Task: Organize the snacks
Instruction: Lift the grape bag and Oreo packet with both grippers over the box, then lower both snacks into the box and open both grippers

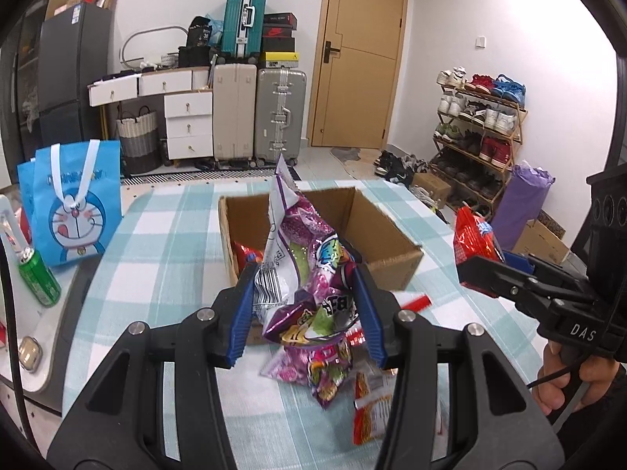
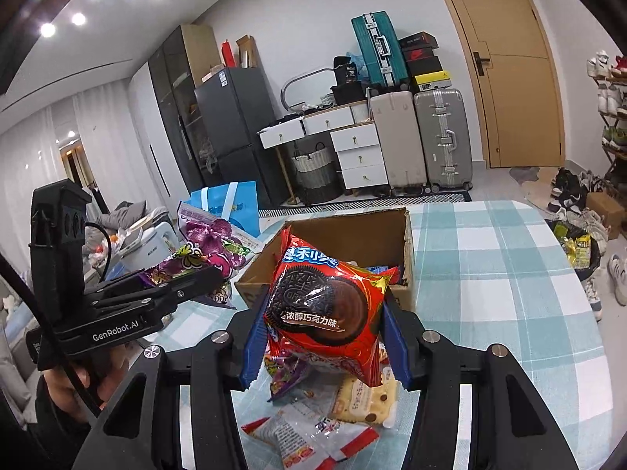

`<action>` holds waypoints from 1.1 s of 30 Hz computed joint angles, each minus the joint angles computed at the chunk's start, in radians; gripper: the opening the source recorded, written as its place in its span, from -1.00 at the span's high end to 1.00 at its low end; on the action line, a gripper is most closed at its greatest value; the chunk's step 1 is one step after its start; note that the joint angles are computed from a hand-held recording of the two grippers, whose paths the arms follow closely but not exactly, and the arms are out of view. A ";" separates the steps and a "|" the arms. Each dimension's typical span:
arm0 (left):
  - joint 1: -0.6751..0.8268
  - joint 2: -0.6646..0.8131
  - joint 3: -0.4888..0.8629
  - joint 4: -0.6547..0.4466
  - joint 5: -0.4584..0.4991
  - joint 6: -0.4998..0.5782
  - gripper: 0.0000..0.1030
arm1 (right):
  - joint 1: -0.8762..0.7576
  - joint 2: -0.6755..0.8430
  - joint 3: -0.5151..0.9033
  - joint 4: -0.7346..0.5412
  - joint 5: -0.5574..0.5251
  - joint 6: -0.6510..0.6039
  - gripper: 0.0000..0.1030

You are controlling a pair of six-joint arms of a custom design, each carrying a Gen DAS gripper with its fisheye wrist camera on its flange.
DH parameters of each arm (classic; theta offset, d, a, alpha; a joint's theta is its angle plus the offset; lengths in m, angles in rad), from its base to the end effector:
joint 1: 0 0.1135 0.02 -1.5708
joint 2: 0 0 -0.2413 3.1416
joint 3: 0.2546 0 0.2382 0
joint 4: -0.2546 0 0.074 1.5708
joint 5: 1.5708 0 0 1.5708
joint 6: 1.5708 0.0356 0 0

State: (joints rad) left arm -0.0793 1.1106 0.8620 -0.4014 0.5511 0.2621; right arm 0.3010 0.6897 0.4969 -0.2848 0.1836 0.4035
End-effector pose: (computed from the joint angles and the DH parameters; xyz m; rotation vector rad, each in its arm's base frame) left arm 0.2319 -0.0371 0.2680 0.6572 2.0516 -0.5041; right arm 0.1628 0.0437 0.2316 0.2193 2.0373 0.2527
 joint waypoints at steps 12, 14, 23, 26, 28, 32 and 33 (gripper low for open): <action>-0.067 0.139 0.105 0.065 -0.101 -0.063 0.13 | -0.138 0.102 0.065 0.056 -0.087 -0.020 -0.01; -0.078 0.165 0.115 0.081 -0.113 -0.066 0.13 | -0.137 0.128 0.075 0.069 -0.079 -0.022 -0.01; -0.128 0.277 0.165 0.139 -0.183 -0.096 0.13 | -0.160 0.266 0.130 0.124 -0.092 -0.033 -0.01; -0.147 0.323 0.189 0.157 -0.204 -0.108 0.13 | -0.167 0.326 0.151 0.146 -0.100 -0.037 -0.01; -0.162 0.359 0.205 0.170 -0.224 -0.117 0.13 | -0.177 0.353 0.158 0.161 -0.109 -0.044 -0.01; -0.178 0.409 0.222 0.191 -0.249 -0.129 0.13 | -0.192 0.411 0.188 0.178 -0.136 -0.038 -0.01; -0.185 0.414 0.223 0.193 -0.256 -0.133 0.13 | -0.200 0.428 0.193 0.189 -0.152 -0.035 -0.01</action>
